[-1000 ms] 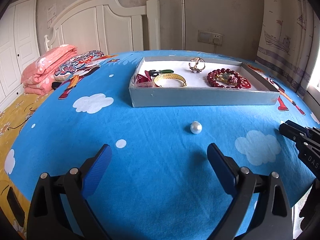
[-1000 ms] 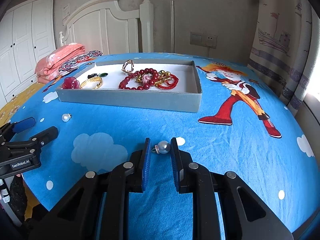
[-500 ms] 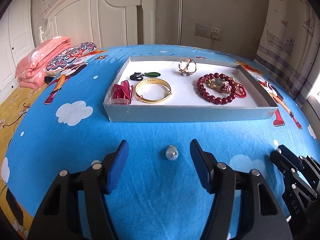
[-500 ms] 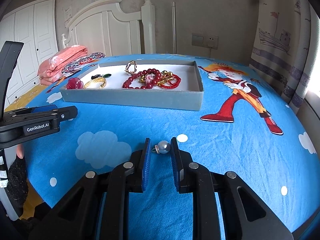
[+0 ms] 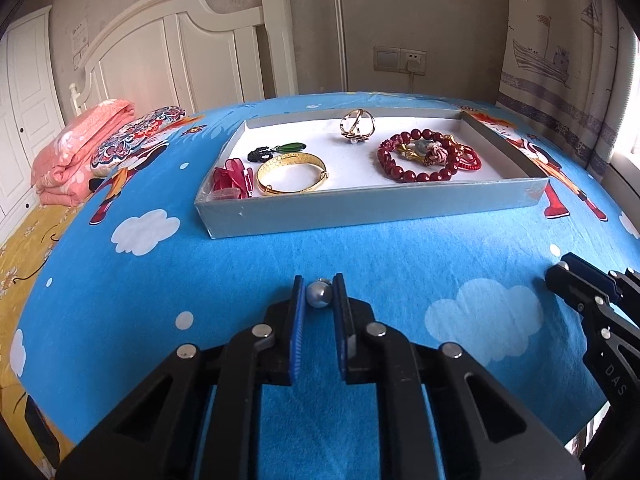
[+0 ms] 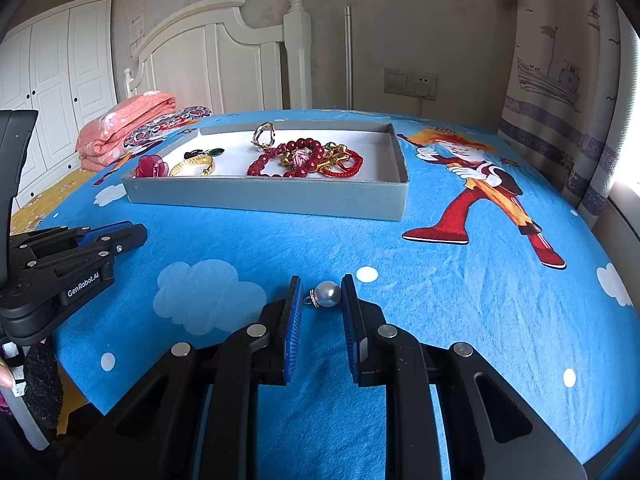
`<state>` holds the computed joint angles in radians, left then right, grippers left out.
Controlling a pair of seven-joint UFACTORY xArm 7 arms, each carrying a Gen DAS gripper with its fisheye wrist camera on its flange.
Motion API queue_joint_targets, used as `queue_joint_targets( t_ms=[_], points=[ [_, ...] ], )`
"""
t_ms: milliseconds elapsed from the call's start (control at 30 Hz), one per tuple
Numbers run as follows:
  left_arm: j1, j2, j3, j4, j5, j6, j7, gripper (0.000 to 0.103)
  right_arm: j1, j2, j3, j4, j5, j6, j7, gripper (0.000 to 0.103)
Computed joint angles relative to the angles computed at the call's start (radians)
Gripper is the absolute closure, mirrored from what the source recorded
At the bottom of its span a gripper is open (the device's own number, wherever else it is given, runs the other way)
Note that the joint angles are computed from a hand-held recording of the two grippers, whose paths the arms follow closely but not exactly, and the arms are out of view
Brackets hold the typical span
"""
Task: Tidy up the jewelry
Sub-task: 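Carry the pearl earring in the right tool over the white tray and lower it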
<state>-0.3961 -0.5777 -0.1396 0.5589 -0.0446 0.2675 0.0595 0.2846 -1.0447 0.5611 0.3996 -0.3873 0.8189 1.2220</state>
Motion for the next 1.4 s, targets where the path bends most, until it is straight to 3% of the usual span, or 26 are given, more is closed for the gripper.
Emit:
queue_joint_targets(
  t_ms=[333,733,1400],
  points=[
    [-0.007,-0.114,0.017,-0.131,0.021,-0.098,0.036,0.090,-0.010,0.016,0.045,0.007,-0.026,-0.019,0.036,0.084],
    [-0.068,-0.157,0.100,-0.169,-0.023,-0.105,0.073,0.090,0.000,0.037,0.090,0.027,-0.058,0.002,0.102,0.084],
    [-0.034,-0.172,0.083,-0.159,-0.038,-0.099,0.048,0.090,0.001,0.073,0.071,0.065,-0.093,0.005,0.099,0.084]
  ],
)
